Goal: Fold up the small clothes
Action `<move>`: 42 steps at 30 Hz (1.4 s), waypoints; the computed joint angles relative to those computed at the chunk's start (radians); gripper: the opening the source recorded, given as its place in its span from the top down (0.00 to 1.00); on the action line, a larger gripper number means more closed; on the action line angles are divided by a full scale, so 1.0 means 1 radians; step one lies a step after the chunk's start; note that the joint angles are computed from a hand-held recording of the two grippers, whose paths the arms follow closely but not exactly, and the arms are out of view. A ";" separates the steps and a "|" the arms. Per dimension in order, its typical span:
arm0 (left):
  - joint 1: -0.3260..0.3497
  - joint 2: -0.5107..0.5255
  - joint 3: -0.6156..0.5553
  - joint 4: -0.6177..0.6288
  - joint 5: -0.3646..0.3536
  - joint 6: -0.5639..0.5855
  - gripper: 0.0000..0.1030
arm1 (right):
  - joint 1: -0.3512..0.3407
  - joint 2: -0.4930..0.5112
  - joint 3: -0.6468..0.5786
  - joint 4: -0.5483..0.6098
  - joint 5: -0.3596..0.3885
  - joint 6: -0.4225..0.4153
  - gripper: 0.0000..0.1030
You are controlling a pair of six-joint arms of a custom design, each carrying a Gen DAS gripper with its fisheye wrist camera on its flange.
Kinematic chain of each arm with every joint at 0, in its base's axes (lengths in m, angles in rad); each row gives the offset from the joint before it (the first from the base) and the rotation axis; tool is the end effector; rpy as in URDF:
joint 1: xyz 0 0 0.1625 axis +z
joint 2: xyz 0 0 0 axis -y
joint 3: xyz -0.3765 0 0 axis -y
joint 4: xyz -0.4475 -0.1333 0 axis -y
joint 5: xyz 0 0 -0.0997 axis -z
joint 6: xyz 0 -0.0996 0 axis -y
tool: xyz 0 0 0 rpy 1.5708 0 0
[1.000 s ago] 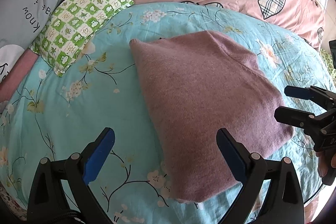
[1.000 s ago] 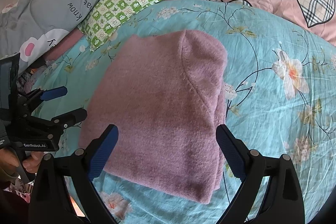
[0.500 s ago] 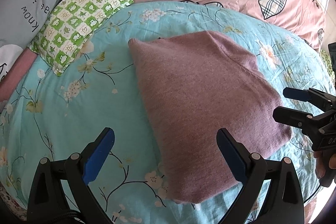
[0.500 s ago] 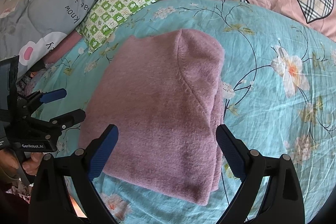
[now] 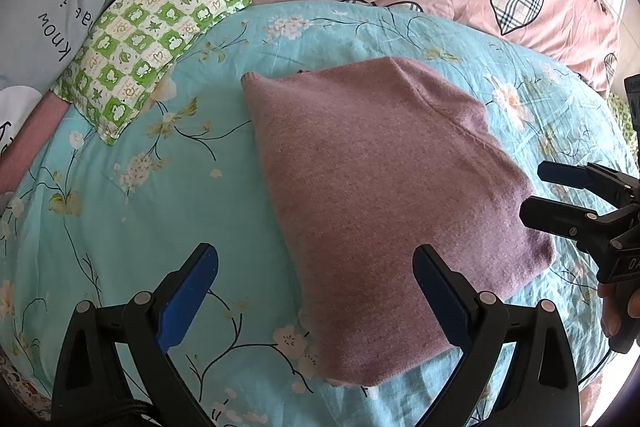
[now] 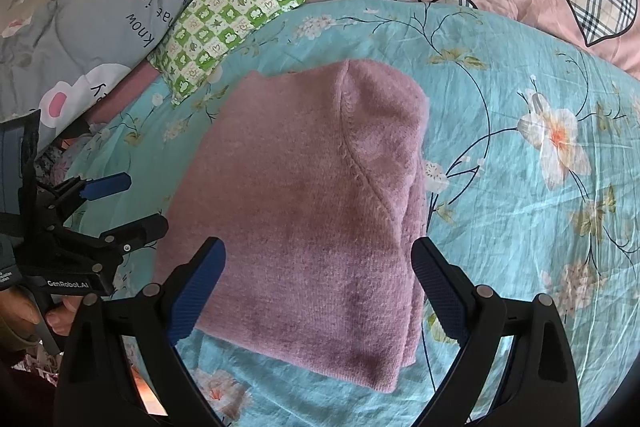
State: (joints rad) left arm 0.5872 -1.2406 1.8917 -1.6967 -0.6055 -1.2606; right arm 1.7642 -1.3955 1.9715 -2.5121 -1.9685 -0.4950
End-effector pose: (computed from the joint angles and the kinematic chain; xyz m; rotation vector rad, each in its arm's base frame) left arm -0.3269 -0.4760 0.1484 0.0031 2.1837 -0.7687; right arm 0.2019 -0.5381 0.2393 0.8068 -2.5448 0.4064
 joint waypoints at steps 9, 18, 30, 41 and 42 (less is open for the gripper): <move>-0.001 0.000 -0.001 -0.010 0.002 0.013 0.05 | -0.002 -0.008 0.001 0.000 0.014 0.004 0.09; 0.001 0.011 -0.012 0.004 -0.009 0.008 0.05 | -0.007 -0.009 -0.005 0.006 0.025 0.012 0.09; 0.002 0.009 -0.019 0.017 -0.007 -0.009 0.05 | -0.005 -0.011 -0.009 0.013 0.029 0.015 0.09; -0.004 0.007 -0.019 0.025 -0.011 -0.031 0.05 | -0.003 -0.012 -0.012 0.018 0.029 0.015 0.09; -0.005 0.006 -0.019 0.028 -0.010 -0.036 0.05 | -0.002 -0.012 -0.012 0.018 0.029 0.017 0.09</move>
